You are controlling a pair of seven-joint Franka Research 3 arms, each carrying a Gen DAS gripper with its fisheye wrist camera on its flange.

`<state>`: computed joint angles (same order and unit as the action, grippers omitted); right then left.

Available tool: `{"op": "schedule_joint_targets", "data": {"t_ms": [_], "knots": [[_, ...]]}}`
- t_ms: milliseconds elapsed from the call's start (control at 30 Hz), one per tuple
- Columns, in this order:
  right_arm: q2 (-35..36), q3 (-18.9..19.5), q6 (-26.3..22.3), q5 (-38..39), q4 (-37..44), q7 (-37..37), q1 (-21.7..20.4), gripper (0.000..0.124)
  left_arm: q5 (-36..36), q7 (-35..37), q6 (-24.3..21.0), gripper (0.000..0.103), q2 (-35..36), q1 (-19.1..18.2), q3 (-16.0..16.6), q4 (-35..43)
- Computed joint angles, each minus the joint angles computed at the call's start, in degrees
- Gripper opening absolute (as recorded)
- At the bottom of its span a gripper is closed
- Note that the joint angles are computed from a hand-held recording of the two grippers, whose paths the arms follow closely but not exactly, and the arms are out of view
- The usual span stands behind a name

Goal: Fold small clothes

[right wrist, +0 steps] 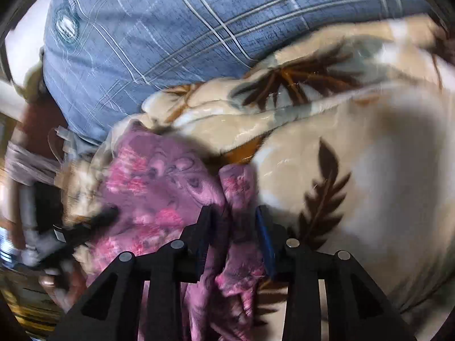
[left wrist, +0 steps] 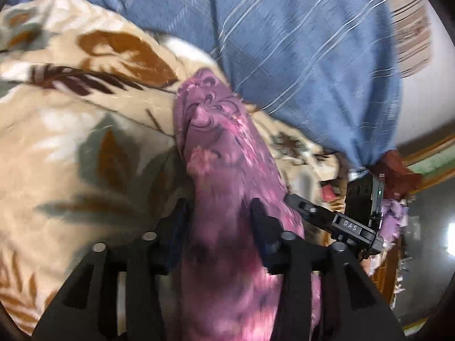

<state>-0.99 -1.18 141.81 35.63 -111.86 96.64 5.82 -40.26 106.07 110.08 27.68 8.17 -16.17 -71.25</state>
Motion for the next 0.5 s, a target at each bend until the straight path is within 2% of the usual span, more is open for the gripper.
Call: {"op": "schedule_joint_targets", "data": {"t_ms": [33, 67, 100, 133, 200, 233, 267, 300, 400, 500], "knots": [[-3.3, 0.4, 3.2, -2.3, -3.2, 1.8, 0.4, 0.04, -1.8, 1.9, 2.5, 0.065, -3.4, 1.6, -0.6, -5.0], [-8.3, 1.3, 5.8, -6.1, -7.2, 5.5, 0.5, 0.052, -4.7, 5.3, 3.3, 0.067, -7.6, 2.9, 0.2, -10.0], [-11.6, 1.8, 7.6, -6.8, -10.0, 6.8, 0.8, 0.059, -6.3, 8.1, 3.9, 0.067, -11.8, 4.5, 0.3, -15.0], [-14.7, 2.2, 8.6, -7.2, -12.5, 8.1, 1.2, 0.069, -8.0, 10.2, 7.0, 0.067, -15.4, 5.8, -0.7, -20.0], [-21.8, 4.7, 9.0, -9.7, -18.7, 14.4, 1.2, 0.07, -9.4, 16.1, 9.0, 0.068, -24.3, 5.2, 2.3, -30.0], [-25.1, 6.3, 10.0, -10.6, -22.3, 18.0, 1.1, 0.07, -9.2, 18.4, 11.2, 0.069, -28.5, 5.5, 2.6, -35.0], [-27.5, 6.7, 12.2, -9.7, -25.5, 19.8, 2.2, 0.07, -9.0, 20.5, 14.1, 0.069, -32.7, 4.2, 3.9, -40.0], [-29.2, 6.5, 14.0, -8.1, -28.2, 21.0, 3.7, 0.07, -8.9, 22.7, 16.8, 0.069, -36.1, 4.2, 3.9, -44.4], [-31.1, 6.4, 20.2, -4.5, -33.9, 23.1, 7.9, 0.07, -7.7, 27.4, 21.1, 0.069, -43.6, 1.5, 5.1, -53.8], [-30.0, 4.1, 21.5, -3.8, -34.9, 21.0, 10.9, 0.067, -4.8, 29.4, 24.7, 0.07, -46.5, -2.3, 5.4, -57.5]]}}
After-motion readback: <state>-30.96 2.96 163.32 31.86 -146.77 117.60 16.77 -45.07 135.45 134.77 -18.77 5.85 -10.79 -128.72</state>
